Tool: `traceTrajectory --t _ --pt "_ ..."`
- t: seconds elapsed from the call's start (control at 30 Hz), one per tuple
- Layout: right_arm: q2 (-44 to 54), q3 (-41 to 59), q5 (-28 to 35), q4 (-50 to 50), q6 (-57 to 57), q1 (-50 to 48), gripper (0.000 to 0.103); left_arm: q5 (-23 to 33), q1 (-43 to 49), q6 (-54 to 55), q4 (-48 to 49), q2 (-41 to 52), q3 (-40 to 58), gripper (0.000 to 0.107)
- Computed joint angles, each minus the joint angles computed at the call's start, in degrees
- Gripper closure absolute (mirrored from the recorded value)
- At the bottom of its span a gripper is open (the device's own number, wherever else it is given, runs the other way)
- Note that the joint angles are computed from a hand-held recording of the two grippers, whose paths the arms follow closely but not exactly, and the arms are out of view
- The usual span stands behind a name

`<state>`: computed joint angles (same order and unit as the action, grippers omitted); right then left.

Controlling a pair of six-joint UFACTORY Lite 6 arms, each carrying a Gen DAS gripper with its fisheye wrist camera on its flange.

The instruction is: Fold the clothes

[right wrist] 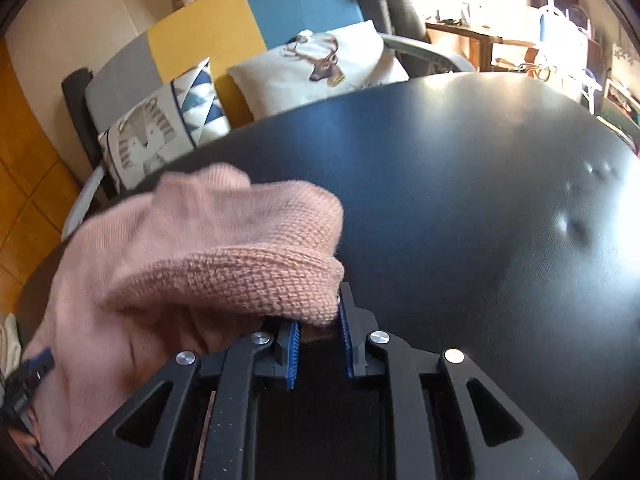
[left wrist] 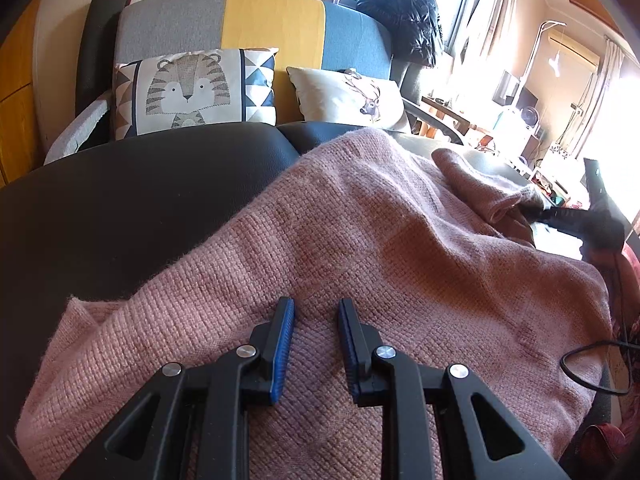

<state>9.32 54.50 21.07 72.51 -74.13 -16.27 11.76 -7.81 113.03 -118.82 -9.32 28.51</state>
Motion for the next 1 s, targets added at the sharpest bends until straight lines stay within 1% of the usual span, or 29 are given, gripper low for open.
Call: traceTrajectory --t 0.07,0.17,0.23,0.27,0.33,0.4,0.5,0.6,0.63,0.67,0.7,0.73,0.77,0.8,0.83,0.93,1.0 --pt "-3.3 1.1 -1.7 -2.1 1.9 -0.8 0.086 0.3 0.2 0.0 0.1 0.2 0.0 0.085" --pt "-7.5 3.8 -7.1 -6.5 2.9 -0.8 0.086 0.8 0.7 -0.6 0.9 0.1 -0.1 0.085" --pt "-9.6 5.2 -9.9 -4.5 -1.6 -1.9 0.086 1.0 0.9 -0.7 1.2 0.1 -0.2 0.085" --pt "-10.1 6.1 -10.6 -2.6 -4.5 -2.8 0.086 1.1 1.0 -0.7 1.3 0.0 -0.2 0.085" --pt "-9.2 8.7 -10.0 -2.0 -6.2 -5.3 0.086 1.1 1.0 -0.6 1.2 0.0 -0.2 0.085" --pt "-6.3 11.8 -9.8 -4.0 -4.9 -7.3 0.086 1.0 0.8 -0.2 0.6 -0.1 -0.3 0.085" --pt "0.4 15.7 -8.2 -13.6 3.9 -11.7 0.086 0.9 0.7 0.2 0.1 -0.1 -0.4 0.085" --pt "6.3 16.3 -7.0 -20.9 11.5 -16.3 0.085 1.0 0.7 0.5 -0.2 -0.1 -0.4 0.085" --pt "8.0 16.2 -6.9 -23.3 14.1 -17.6 0.084 1.0 0.6 0.8 -0.6 -0.1 -0.5 0.085" --pt "9.8 16.3 -6.8 -26.5 17.5 -18.9 0.080 1.0 0.5 1.1 -1.0 -0.1 -0.6 0.085" --pt "11.0 16.3 -6.5 -29.1 21.0 -20.4 0.079 0.9 0.5 1.1 -1.1 -0.2 -0.6 0.085" --pt "11.9 16.1 -5.8 -29.3 22.3 -22.3 0.078 0.9 0.4 1.1 -1.1 -0.2 -0.6 0.085" --pt "12.6 16.0 -4.7 -28.7 23.0 -24.2 0.073 0.9 0.4 1.2 -1.2 -0.2 -0.6 0.085" --pt "12.7 15.9 -3.0 -27.0 22.4 -26.0 0.070 0.9 0.4 1.2 -1.2 -0.2 -0.6 0.085" --pt "13.0 15.9 -1.2 -25.7 22.1 -27.8 0.069 1.0 0.5 1.3 -1.1 -0.1 -0.5 0.085" --pt "13.4 16.3 3.7 -23.1 22.2 -31.9 0.069 1.0 0.5 1.3 -1.1 0.0 -0.5 0.085" --pt "13.2 16.4 6.2 -21.9 22.8 -33.5 0.065 1.0 0.6 1.4 -1.1 0.0 -0.4 0.085"
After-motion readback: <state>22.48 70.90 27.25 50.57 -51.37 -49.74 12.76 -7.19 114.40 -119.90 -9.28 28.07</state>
